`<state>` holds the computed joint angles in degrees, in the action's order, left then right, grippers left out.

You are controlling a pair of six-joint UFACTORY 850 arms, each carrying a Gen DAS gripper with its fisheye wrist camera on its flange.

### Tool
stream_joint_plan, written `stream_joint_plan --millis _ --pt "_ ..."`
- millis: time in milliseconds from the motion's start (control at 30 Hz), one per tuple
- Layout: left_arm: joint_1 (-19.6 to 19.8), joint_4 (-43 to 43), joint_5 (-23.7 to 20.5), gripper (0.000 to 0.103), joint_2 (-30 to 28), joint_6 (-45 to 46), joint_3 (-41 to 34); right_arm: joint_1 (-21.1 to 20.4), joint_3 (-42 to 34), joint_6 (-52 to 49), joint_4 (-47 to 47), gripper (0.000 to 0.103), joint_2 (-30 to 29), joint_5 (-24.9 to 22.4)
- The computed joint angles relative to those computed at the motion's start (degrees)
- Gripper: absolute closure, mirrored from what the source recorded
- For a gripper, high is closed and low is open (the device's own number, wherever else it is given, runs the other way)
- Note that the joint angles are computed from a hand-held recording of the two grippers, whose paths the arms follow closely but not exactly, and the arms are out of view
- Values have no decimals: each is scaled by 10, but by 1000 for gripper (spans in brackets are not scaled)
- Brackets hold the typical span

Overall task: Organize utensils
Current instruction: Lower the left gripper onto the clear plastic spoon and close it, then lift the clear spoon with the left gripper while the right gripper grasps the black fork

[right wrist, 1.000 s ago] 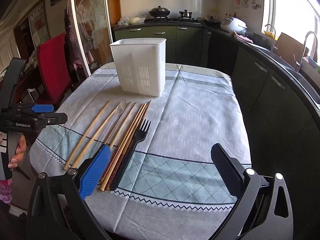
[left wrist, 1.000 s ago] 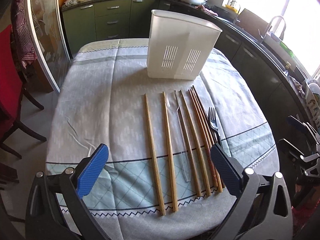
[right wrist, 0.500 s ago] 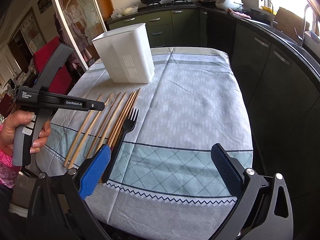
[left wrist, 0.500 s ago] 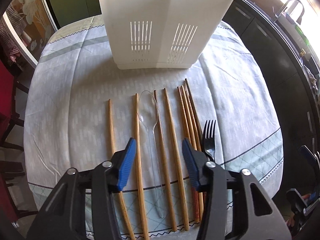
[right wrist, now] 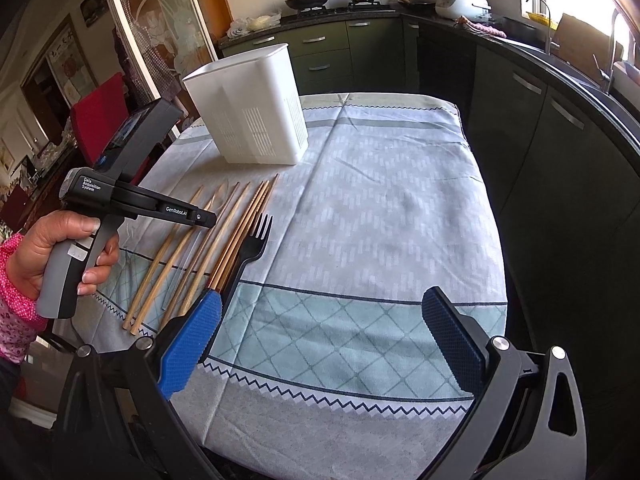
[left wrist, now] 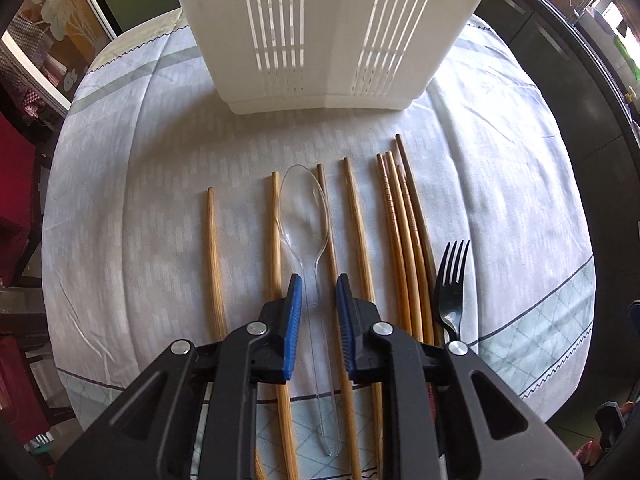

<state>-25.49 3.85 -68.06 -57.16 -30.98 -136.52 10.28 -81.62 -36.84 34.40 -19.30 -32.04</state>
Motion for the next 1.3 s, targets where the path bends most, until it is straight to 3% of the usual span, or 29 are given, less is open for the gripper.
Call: stream_joint_plan --millis 200,267,333,700,800,900,967,1067,1133,1233,1300 --pt "-3 -6 -10 88 -22 0 -30 4 -7 7 -13 4 -4 -4" --pt "-2 -11 2 93 -18 1 -19 8 -12 19 -28 4 -7 -6" --pt "2 -17 29 95 9 6 28 11 -17 29 -41 4 -10 -11" --pt "17 -35 97 95 81 26 132 39 -50 71 -97 4 -31 -38" --pt "18 -27 115 95 105 28 156 43 -85 84 -98 4 -58 -79" --pt "18 -24 140 95 137 35 191 51 -153 154 -133 4 -110 -156" --pt "16 -25 155 95 156 42 213 53 -202 168 -127 9 -149 -211" --pt "16 -32 178 95 188 56 249 63 -258 224 -151 34 -191 -253" --pt "16 -37 192 95 206 66 269 67 -294 244 -152 56 -217 -281" --pt "12 -34 207 95 217 67 280 74 -333 261 -147 71 -247 -316" --pt "11 -31 215 95 226 69 291 80 -354 272 -153 73 -263 -332"
